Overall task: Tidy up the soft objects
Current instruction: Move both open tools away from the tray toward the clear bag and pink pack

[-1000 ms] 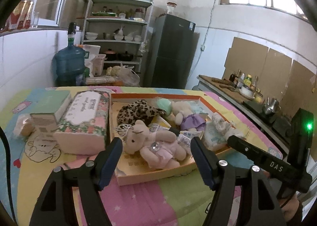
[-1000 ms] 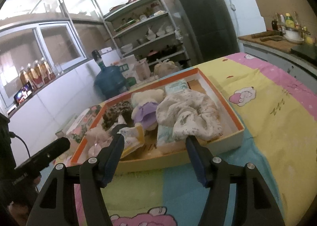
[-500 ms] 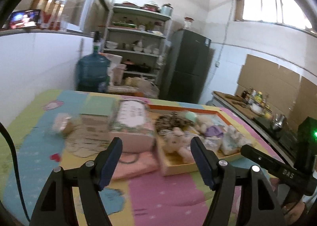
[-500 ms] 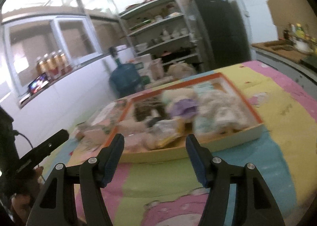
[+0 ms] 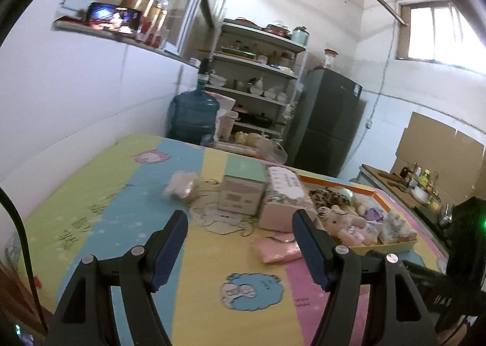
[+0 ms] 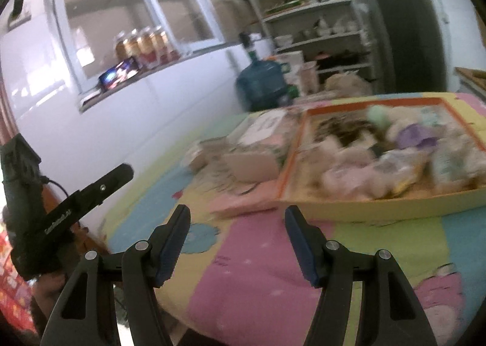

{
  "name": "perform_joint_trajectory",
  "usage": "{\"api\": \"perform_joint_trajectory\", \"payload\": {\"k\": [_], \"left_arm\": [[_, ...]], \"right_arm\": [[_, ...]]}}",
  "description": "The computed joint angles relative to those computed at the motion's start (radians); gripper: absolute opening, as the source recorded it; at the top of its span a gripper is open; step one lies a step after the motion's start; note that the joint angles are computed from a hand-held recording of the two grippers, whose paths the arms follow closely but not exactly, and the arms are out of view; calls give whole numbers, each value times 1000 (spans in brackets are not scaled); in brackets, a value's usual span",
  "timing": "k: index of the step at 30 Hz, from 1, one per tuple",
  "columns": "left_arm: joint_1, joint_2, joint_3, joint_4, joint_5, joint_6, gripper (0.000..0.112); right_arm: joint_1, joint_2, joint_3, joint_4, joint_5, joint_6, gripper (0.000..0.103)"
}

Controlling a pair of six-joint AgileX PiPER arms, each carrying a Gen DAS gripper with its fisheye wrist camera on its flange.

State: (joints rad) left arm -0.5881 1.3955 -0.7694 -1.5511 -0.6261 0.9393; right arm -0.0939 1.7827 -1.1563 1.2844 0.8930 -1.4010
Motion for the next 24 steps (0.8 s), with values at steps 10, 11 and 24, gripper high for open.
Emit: {"api": "perform_joint_trajectory", "payload": {"k": [10,11,24], "left_arm": [[69,-77,130,115,26,-139,71],[81,-82,140,129,35,-153,71],[210,-138,244,302,102,-336,71]], "right_arm": [[180,71,-64,-85,-113,174,66],[199,75,-82,-95,-126,189,66],[414,418,-710,-578,-70,853,66]]}}
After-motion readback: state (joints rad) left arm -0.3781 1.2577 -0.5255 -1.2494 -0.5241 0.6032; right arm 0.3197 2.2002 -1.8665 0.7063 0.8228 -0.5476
